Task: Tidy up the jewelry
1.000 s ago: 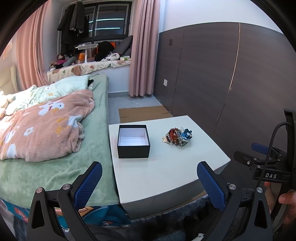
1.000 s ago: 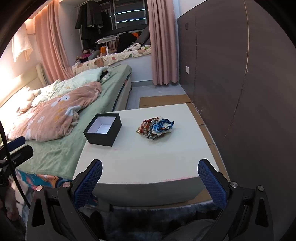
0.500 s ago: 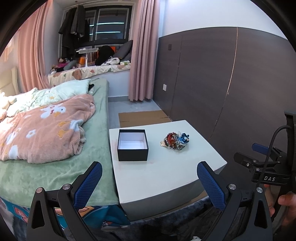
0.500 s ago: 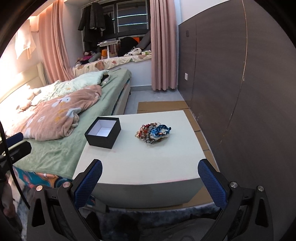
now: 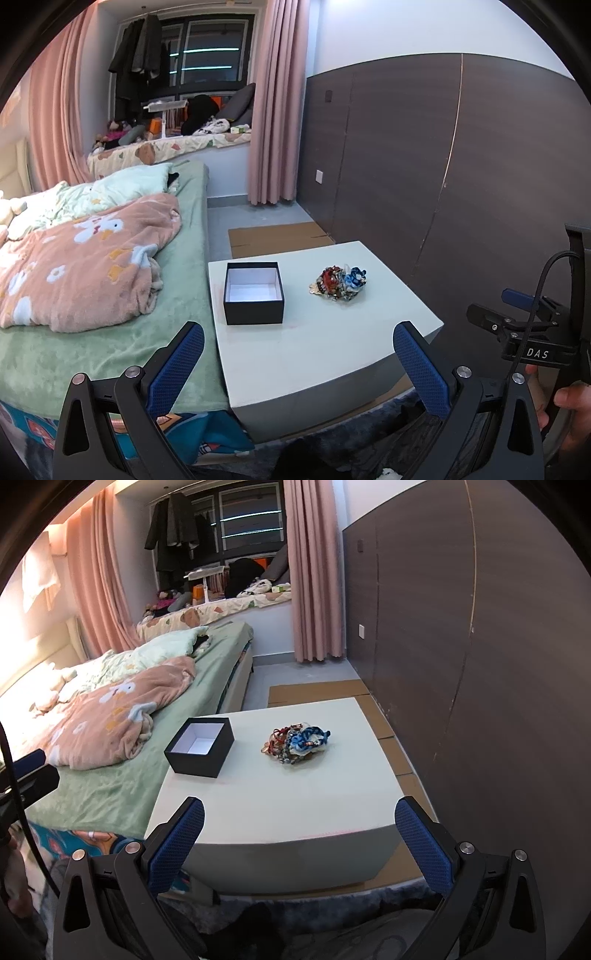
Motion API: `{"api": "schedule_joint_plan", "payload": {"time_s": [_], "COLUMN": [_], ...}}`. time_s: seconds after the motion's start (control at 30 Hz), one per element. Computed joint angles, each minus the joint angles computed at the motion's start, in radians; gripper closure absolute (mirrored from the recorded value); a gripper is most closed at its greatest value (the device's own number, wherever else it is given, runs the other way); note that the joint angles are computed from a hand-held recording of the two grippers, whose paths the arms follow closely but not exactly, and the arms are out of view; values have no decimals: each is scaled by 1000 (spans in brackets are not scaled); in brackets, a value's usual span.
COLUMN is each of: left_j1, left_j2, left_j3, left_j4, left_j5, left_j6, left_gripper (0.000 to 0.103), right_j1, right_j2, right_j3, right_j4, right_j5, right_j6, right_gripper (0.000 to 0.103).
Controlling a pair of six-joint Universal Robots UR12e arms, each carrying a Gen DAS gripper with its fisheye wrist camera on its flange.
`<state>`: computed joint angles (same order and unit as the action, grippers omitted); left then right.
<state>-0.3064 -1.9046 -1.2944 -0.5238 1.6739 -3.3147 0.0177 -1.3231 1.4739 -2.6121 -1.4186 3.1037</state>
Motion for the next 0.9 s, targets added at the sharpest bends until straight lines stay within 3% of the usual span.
{"api": "schedule_joint_plan", "payload": {"time_s": [0.2,0.37,0.9], "left_j1": [9,14,33], "left_j2": [0,-3,1], "left_j3": [-9,-25,-54], "left_j4": [13,59,71], "left_j5": [-12,-12,-34], "left_j6": [-18,-17,-35], "left_gripper": [1,1,1], "right_j1": [0,4,17], "right_j2": [10,28,35], "right_j3": [-11,-19,3], "right_j4": [-9,-36,-64], "right_j5": [-12,-12,26], "right_j6": [35,11,-13], "right_gripper": [0,0,0]}}
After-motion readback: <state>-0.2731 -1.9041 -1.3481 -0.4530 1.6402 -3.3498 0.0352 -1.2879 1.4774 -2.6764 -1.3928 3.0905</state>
